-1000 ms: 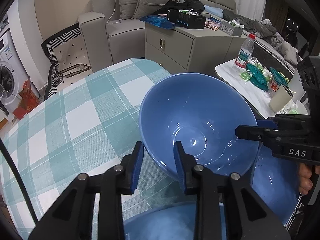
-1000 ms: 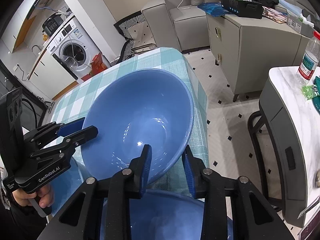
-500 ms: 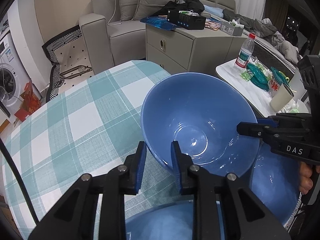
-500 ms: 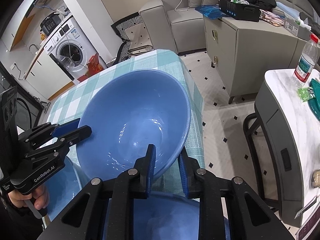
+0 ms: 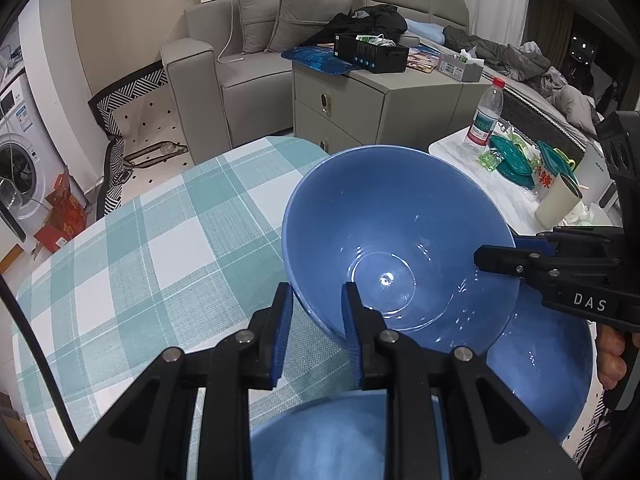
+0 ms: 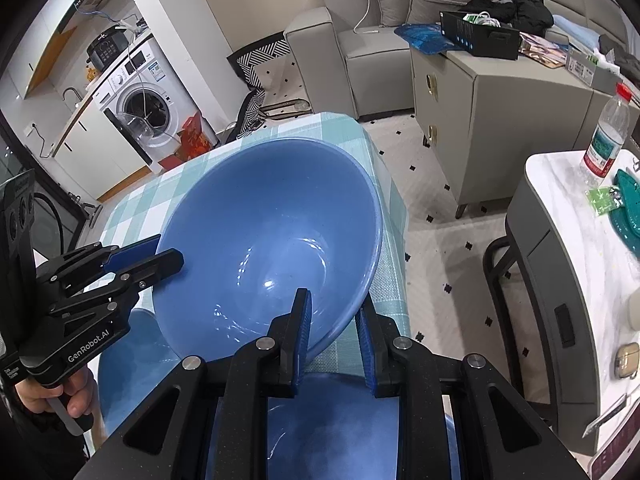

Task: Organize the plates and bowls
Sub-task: 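Lift the blue bowl with both grippers toward another blue bowl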

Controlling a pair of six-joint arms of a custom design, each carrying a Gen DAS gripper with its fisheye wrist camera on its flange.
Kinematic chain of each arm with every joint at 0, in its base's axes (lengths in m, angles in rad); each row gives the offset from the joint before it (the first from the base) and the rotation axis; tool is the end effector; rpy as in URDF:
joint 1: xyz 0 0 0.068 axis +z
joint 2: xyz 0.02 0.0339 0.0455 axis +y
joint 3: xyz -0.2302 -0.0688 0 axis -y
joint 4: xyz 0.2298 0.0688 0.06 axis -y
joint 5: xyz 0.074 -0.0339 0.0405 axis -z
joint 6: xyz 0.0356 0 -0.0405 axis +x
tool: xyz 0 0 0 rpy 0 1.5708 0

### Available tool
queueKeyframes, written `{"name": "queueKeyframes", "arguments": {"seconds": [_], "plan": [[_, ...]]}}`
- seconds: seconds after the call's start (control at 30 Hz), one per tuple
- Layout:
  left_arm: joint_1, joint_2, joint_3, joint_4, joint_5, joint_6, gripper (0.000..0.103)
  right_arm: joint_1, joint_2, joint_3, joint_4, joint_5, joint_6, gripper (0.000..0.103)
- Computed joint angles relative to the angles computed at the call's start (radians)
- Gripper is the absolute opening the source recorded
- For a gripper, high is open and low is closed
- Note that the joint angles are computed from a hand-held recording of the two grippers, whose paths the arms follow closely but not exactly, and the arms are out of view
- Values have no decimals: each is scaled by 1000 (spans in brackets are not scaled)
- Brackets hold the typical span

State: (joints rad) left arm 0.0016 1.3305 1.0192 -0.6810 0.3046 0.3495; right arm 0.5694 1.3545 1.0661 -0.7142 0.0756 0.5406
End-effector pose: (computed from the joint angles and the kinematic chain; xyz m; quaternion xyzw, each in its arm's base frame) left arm 0.2614 -0.0103 0.2334 0.2066 0.9256 -0.0939 0.3030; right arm 0.2262 0.1416 0.2382 -0.0032 0.9593 0.1168 0.2572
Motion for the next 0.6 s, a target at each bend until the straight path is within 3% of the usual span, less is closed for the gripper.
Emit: {"name": "queueKeyframes", "arguments": {"seconds": [0.6], "plan": [[45, -119, 13, -89, 35, 30, 23, 67, -74, 51, -89, 65, 21, 22]]}}
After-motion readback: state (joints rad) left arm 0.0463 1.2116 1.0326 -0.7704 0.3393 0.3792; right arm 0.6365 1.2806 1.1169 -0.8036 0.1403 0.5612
